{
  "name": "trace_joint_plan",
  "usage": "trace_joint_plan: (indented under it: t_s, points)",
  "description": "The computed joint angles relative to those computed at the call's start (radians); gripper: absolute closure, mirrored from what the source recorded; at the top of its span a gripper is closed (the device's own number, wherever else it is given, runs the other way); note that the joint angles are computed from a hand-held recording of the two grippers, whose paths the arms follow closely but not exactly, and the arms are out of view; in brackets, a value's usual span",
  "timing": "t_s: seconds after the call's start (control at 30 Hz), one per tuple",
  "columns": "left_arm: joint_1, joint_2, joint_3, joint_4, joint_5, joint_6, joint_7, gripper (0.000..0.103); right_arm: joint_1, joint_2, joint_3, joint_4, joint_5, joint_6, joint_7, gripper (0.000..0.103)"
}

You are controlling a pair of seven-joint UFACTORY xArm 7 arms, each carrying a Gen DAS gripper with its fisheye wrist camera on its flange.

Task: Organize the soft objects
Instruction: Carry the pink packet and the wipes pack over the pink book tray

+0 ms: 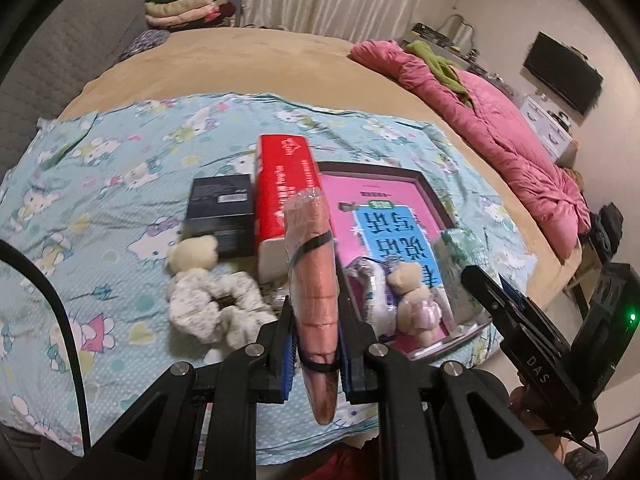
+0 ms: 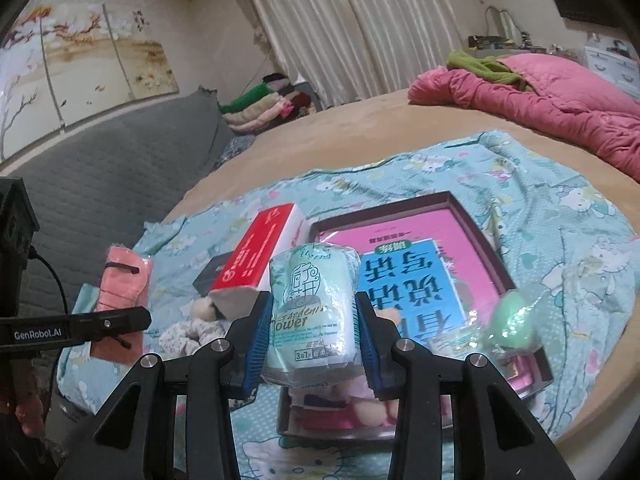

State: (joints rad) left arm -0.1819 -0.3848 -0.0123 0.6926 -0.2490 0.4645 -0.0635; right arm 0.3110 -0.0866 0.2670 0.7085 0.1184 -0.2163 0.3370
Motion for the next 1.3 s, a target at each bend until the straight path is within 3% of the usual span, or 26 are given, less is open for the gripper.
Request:
trace_joint_plan:
  t_s: [0.13,0.2,0.4,0.83,1.1,1.3]
  points:
    - [-0.009,0.016,-0.023,0.019,0.019,-0.006,-0.01,0.085,-0.03,-0.015,0.022,-0.02,0.033,-0.027,-0.011,0.061]
    - [-0.017,0.025,-0.026,0.029,0.023,-0.008,-0.006,0.085,-0.009,-0.022,-0.01,-0.03,0.019,-0.041,0.008,0.061]
    - [-0.035,0.049,-0.036,0.051,0.028,-0.007,-0.002,0.085,-0.017,-0.042,-0.016,-0.056,0.043,-0.073,0.012,0.061]
    - [-0.056,0.118,-0.058,0.104,0.033,-0.018,0.003,0.085,-0.067,-0.071,0.032,-0.085,0.153,-0.119,-0.048,0.061]
    - [-0.076,0.174,-0.06,0.132,-0.003,-0.02,0.043,0.085,-0.066,-0.081,0.015,-0.103,0.171,-0.137,-0.044,0.061]
    - [-0.107,0.226,-0.054,0.145,-0.111,-0.02,0.146,0.085,-0.049,-0.083,-0.022,-0.117,0.137,-0.147,0.004,0.061]
